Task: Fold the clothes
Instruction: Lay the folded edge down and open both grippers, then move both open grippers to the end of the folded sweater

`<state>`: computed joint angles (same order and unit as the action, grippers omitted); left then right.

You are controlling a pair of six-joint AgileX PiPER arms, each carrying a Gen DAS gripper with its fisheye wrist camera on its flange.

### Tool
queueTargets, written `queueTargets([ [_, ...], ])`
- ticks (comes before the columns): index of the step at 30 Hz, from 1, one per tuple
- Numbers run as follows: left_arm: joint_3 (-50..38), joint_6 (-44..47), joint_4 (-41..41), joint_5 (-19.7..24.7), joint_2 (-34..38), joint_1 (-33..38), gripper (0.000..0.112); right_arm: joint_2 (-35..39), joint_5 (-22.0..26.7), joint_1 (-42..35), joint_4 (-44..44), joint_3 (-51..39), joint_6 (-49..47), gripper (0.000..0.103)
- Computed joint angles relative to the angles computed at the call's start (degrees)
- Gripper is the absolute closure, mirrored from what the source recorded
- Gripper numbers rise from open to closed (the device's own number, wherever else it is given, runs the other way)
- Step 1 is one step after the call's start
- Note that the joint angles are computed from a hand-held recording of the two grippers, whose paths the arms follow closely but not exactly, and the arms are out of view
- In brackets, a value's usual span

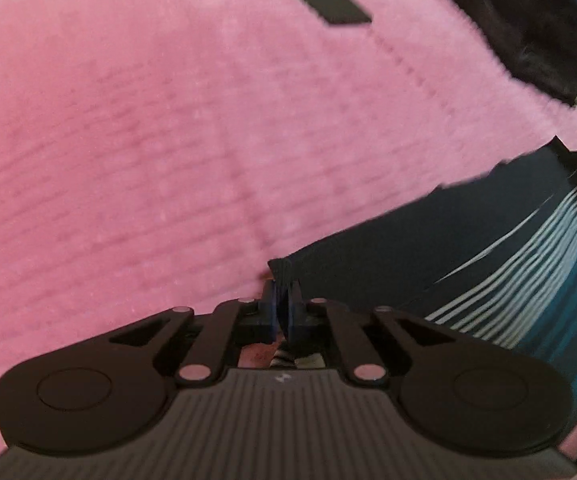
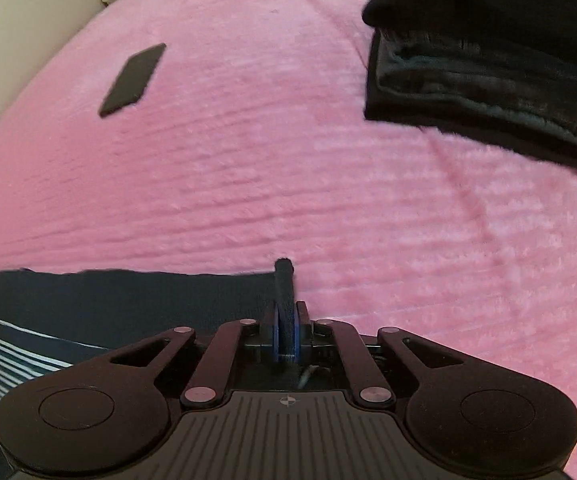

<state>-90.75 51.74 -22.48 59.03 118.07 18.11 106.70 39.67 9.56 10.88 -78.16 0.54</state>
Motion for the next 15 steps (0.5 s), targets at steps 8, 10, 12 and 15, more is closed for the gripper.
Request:
queueTargets([
  [8, 8.8, 2.3, 1.2, -4.1, -11.8, 1.8, 0.092, -16.6, 0.3, 5.1, 5.7, 10.6, -1.4, 0.043],
  [10, 11.3, 5.6, -1.7, -0.2, -15.4, 3.2, 0.092, -19.4, 2.9, 8.5, 12.3, 14.5, -4.7, 0.043],
  [12, 16.2, 10.0, -2.8, 2.9, -18.7, 3.4, 0.092, -21.5, 3.3, 13.8, 14.5, 19.1, -7.1, 0.043],
  [15, 25.7, 14.9, 0.4, 0.9, -22.8, 2.4, 0.091, -25.5, 1.2, 21.0, 11.1, 28.6, -1.8, 0.043],
])
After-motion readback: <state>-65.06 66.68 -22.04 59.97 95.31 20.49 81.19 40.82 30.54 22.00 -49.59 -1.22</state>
